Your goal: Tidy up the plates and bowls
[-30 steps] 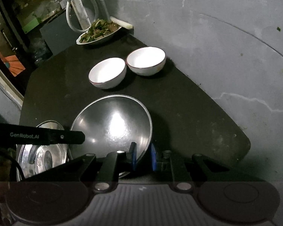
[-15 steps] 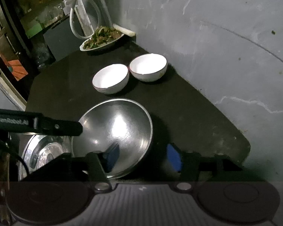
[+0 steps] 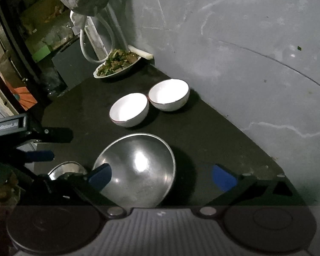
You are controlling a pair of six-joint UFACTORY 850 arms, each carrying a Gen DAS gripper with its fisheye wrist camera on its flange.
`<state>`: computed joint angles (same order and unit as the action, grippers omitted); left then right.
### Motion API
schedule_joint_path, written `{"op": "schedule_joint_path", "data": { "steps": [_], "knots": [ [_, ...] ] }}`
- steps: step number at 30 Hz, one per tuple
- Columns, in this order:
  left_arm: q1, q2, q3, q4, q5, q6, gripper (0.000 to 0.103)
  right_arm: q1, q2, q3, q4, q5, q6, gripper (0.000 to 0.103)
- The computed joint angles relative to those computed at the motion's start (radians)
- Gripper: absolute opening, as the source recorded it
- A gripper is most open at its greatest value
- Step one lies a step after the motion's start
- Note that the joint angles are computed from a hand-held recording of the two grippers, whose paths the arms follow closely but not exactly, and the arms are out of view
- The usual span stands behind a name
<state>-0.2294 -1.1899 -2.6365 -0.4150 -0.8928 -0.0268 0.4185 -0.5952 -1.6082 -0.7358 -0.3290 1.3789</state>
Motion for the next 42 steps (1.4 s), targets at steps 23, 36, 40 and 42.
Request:
{"op": "schedule_joint_path", "data": {
  "steps": [23,36,40,42],
  "knots": [
    [0.017,0.48,0.72,0.203,0.376,-0.104,0.102,0.009,0.031,0.022,-0.271,0.082,0.232,0.103],
    [0.102,0.603,0.946,-0.428,0.444,0.607,0.102,0.202,0.128,0.044,-0.398,-0.316,0.504,0.103],
    [0.12,0.608,0.954,-0.496,0.425,0.653,0.102,0.269,0.11,-0.012,-0.378,-0.447,0.469,0.103],
    [0.126,0.613,0.966,-0.555,0.435,0.697,0.102,0.288,0.104,-0.037,-0.362,-0.479,0.444,0.103]
  ]
}}
